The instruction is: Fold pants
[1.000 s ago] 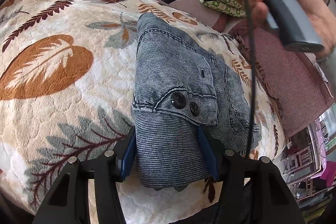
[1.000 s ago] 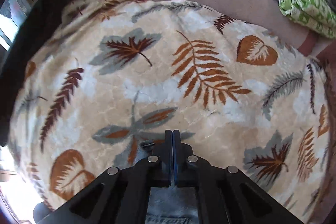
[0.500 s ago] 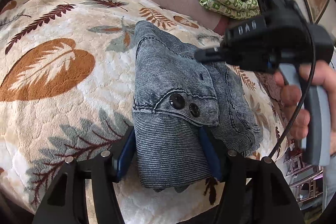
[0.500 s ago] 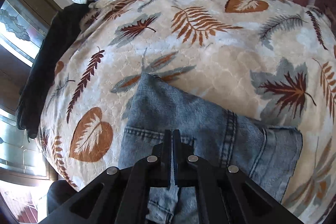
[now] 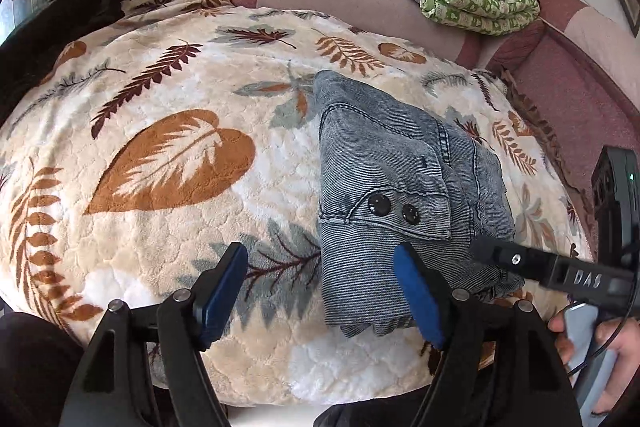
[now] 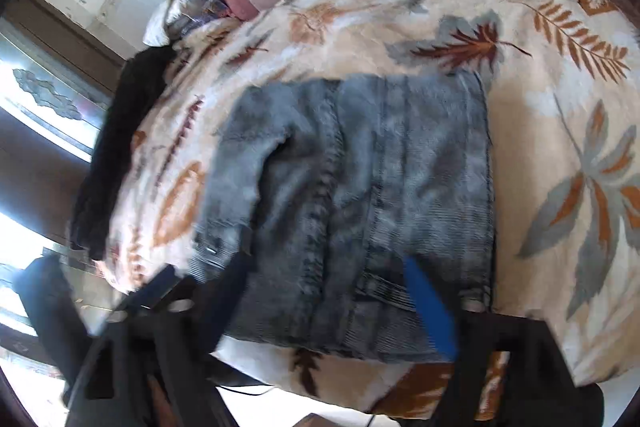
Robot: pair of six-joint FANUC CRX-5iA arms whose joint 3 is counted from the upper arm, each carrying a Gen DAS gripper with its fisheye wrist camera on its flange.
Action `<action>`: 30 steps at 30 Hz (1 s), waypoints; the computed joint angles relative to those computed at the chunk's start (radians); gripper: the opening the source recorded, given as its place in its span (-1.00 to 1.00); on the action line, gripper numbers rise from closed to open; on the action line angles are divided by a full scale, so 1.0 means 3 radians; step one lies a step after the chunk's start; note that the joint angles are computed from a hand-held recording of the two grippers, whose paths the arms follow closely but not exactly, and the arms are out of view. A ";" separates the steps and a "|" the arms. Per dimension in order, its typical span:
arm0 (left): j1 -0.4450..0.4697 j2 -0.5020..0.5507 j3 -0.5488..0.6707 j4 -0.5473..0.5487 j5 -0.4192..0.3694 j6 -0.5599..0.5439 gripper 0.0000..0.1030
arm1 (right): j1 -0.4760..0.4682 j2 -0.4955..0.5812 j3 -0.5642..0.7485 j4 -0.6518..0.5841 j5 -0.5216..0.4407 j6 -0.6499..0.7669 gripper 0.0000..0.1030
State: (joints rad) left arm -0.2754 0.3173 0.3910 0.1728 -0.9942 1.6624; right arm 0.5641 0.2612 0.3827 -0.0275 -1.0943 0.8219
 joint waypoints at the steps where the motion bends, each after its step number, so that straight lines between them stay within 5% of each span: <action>1: -0.0013 0.0000 0.0027 -0.0052 -0.0038 0.0009 0.48 | 0.0070 -0.0057 -0.0125 0.0164 0.0107 0.0006 0.76; 3: -0.0047 -0.0016 0.0057 -0.0174 -0.0082 0.0051 0.48 | 0.0140 -0.0069 -0.0102 0.0293 0.0036 -0.0039 0.76; 11: -0.0092 -0.0028 0.0125 -0.0281 -0.0196 0.0024 0.48 | 0.0085 -0.0815 -0.1167 0.0665 0.1002 -0.1032 0.76; 15: 0.0081 0.0035 0.0037 0.0189 -0.0192 -0.0142 0.48 | -0.0171 -0.1020 -0.1364 0.0205 0.1041 -0.1134 0.76; 21: 0.0310 0.0276 0.0050 0.0890 -0.0232 -0.0221 0.48 | -0.0540 -0.1074 -0.1292 -0.0528 0.1011 -0.0657 0.76; 30: 0.0371 0.0730 0.0364 0.1542 -0.0431 -0.0389 0.48 | -0.0986 -0.0459 -0.0472 -0.1611 0.0593 0.0217 0.76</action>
